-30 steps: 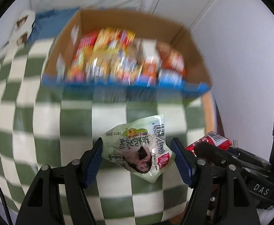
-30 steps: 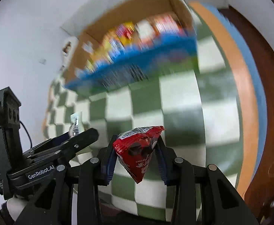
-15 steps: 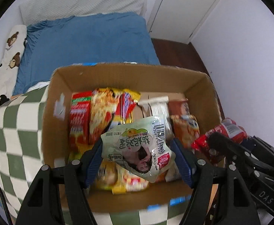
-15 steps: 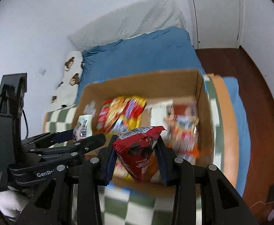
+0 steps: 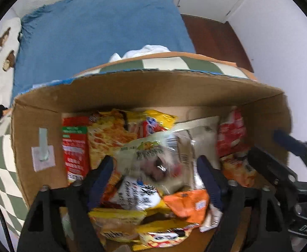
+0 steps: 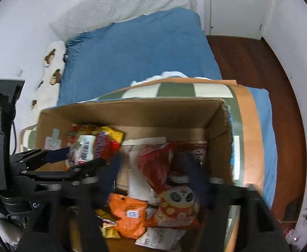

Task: Organize snacks
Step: 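Carry both packets into the box and open both tools to release them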

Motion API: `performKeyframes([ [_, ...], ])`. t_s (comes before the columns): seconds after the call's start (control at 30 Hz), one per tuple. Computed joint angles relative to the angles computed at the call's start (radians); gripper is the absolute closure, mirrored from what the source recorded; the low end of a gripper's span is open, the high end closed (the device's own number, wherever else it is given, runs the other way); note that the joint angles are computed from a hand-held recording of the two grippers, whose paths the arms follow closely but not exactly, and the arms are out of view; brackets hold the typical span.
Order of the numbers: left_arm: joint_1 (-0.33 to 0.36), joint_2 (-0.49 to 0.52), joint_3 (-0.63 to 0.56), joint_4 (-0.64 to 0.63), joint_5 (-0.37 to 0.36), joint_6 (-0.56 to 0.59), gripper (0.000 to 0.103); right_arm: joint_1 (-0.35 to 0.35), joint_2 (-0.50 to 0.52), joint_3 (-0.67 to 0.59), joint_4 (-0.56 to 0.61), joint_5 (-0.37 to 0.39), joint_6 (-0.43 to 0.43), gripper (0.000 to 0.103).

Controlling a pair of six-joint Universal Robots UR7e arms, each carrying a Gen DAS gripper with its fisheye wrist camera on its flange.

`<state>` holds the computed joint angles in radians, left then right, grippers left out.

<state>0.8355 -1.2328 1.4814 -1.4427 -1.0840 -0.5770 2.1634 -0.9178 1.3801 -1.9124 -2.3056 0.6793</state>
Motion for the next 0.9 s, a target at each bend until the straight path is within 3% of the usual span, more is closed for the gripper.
performKeyframes([
  [0.43, -0.038, -0.073, 0.050, -0.024, 0.083, -0.055, 0.012, 0.036, 0.009, -0.017, 0.158, -0.051, 0.107, 0.009],
  [0.9, -0.113, -0.183, 0.119, 0.003, 0.116, -0.103, 0.012, 0.099, -0.032, 0.020, 0.226, -0.103, 0.223, 0.006],
])
